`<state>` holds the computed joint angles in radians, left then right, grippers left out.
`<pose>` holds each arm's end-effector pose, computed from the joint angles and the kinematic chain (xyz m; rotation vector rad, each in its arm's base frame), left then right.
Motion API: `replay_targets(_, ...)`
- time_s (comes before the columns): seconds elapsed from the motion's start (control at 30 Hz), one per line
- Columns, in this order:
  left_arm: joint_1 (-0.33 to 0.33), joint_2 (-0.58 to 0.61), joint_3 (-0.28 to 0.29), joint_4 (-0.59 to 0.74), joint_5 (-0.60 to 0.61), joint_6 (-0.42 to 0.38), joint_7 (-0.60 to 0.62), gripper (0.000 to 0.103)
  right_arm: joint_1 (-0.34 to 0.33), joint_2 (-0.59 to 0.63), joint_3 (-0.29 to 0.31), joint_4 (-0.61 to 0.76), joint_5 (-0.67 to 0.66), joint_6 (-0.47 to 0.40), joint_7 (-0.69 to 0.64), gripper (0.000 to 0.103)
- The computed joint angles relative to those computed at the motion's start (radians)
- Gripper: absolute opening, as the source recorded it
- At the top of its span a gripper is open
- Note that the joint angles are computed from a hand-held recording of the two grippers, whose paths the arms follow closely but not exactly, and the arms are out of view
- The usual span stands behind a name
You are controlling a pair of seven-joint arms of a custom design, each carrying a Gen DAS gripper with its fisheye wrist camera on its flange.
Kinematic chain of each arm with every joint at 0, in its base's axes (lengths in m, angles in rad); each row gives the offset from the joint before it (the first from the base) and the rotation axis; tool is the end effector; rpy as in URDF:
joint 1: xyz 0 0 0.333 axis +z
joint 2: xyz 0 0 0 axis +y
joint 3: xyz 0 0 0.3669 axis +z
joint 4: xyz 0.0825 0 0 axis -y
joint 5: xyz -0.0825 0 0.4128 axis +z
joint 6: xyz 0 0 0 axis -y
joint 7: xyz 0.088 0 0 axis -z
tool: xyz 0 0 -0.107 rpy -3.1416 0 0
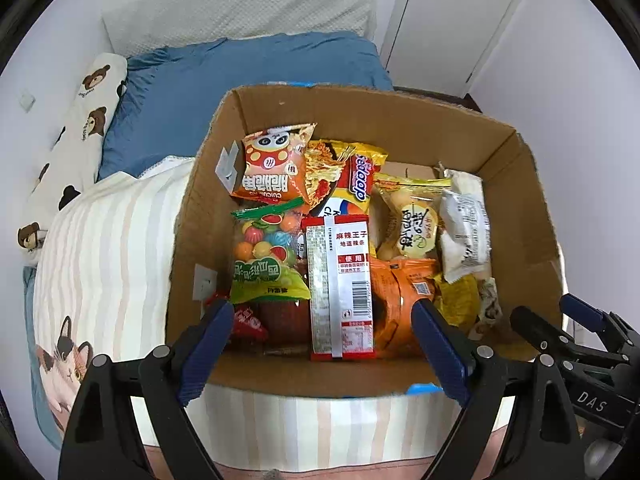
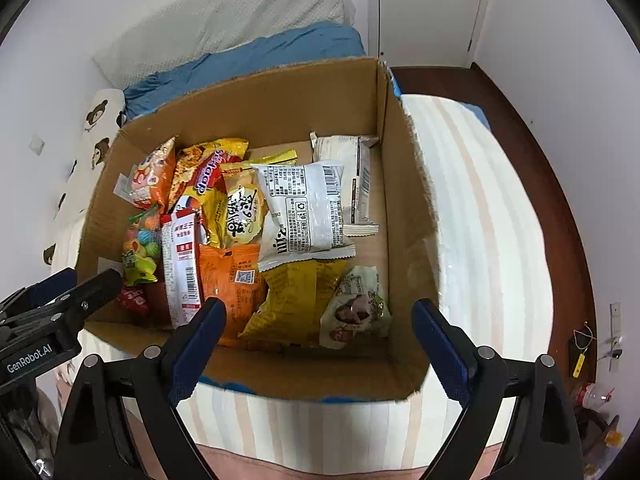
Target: Organize snacks
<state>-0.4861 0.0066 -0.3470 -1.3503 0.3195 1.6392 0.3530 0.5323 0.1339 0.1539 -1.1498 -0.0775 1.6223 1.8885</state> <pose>0.4169 -0.4101 0.7945 -2.3881 1.5681 -0.5042 0.4922 0.3791 0.8109 -2.3172 1.6135 -0.2139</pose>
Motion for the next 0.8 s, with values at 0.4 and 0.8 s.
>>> replay_targets(0.4, -0.123, 0.002, -0.087, 0.123, 0.231, -0.157, -0.128, 0.091, -0.020, -0.244, 0.042, -0.182, -0.038, 0.115, 0.007, 0.100)
replay_targets(0.8, -0.399, 0.111, -0.119, 0.385, 0.508, -0.416, -0.154, 0.091, -0.074, -0.449, 0.105, -0.238, -0.031, 0.121, -0.002, 0.100)
